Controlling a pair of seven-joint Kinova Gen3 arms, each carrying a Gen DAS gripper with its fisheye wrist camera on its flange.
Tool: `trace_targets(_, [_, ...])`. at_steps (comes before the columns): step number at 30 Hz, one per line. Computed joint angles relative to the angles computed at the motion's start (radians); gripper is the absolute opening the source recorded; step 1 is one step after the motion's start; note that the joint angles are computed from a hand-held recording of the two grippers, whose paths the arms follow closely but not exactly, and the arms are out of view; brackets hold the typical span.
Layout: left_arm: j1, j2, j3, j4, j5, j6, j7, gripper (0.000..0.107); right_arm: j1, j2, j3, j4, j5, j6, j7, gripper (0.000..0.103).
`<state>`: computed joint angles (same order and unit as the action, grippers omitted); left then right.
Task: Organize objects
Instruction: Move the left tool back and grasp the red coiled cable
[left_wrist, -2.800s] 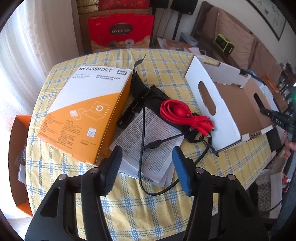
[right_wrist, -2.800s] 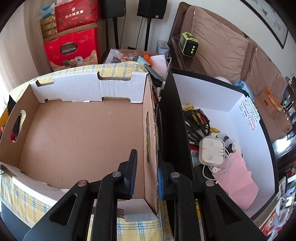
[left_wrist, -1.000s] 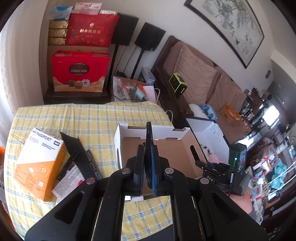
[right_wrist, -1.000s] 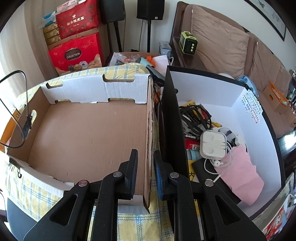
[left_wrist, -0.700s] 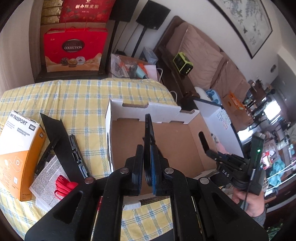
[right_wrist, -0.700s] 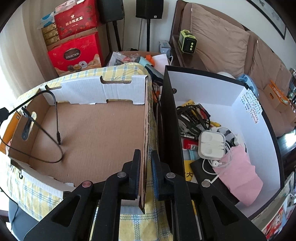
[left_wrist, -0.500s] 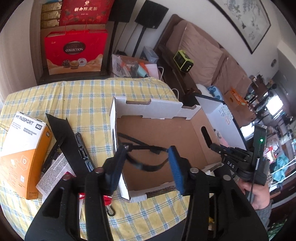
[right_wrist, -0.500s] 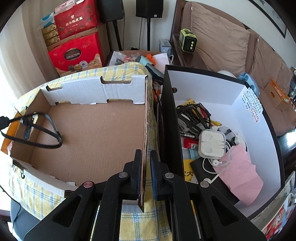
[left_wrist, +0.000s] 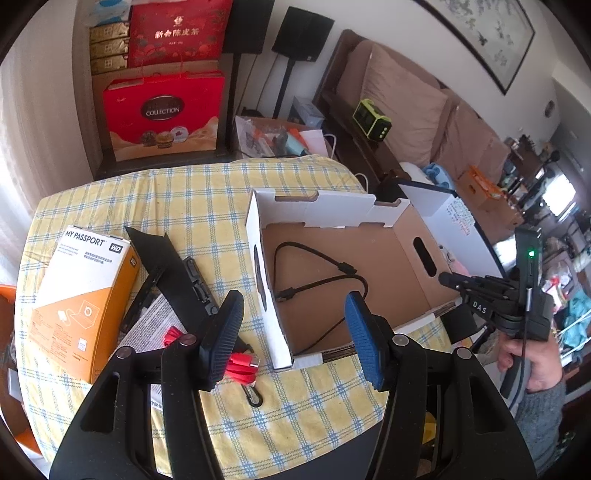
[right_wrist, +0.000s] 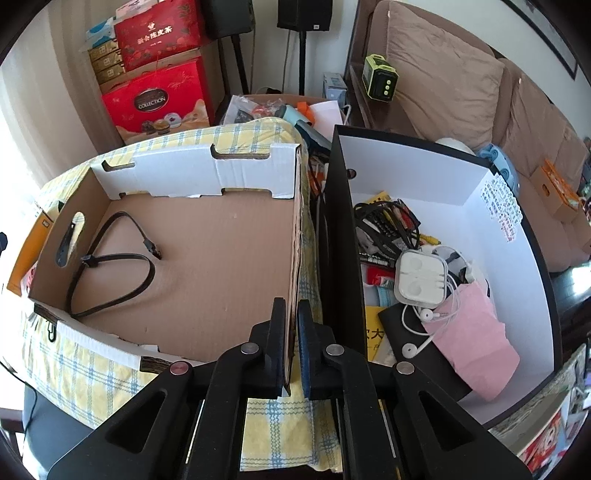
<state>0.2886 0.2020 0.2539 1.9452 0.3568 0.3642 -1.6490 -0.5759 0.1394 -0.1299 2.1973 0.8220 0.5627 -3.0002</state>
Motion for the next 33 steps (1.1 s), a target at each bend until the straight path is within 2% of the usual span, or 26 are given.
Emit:
trace_targets(7, [-0.078,-0.043,0.02,0.054,0.115,0.006,-0.117,0.054,0.014,-0.001,-0.001,-0.01,-0.024,-0.003,0.023,0.005])
trace_targets(11, [-0.101,-0.07,0.002,0.091,0.179,0.005,-0.184,0.054,-0.003,0.008,-0.001,-0.018,-0.011,0.02,0.014,0.006])
trace_targets(17, [-0.111,-0.09,-0.041,0.134,0.203,0.009,-0.218,0.054,-0.016,0.04,0.01,-0.045,0.021,0.042,0.013,0.006])
trace_targets(21, [-0.112,-0.097,-0.075,0.155,0.162,0.006,-0.186,0.055,-0.025,0.06,0.021,-0.065,0.033,0.049,0.014,0.006])
trace_targets(26, [-0.121,-0.058,-0.083,0.152,0.122,0.034,-0.156,0.059,-0.054,0.074,0.026,-0.07,0.063,0.075,-0.021,0.007])
trace_targets(33, [-0.153,0.041,-0.031,0.117,0.186,0.053,-0.172,0.059,-0.06,0.042,0.024,-0.046,0.077,0.073,-0.097,0.007])
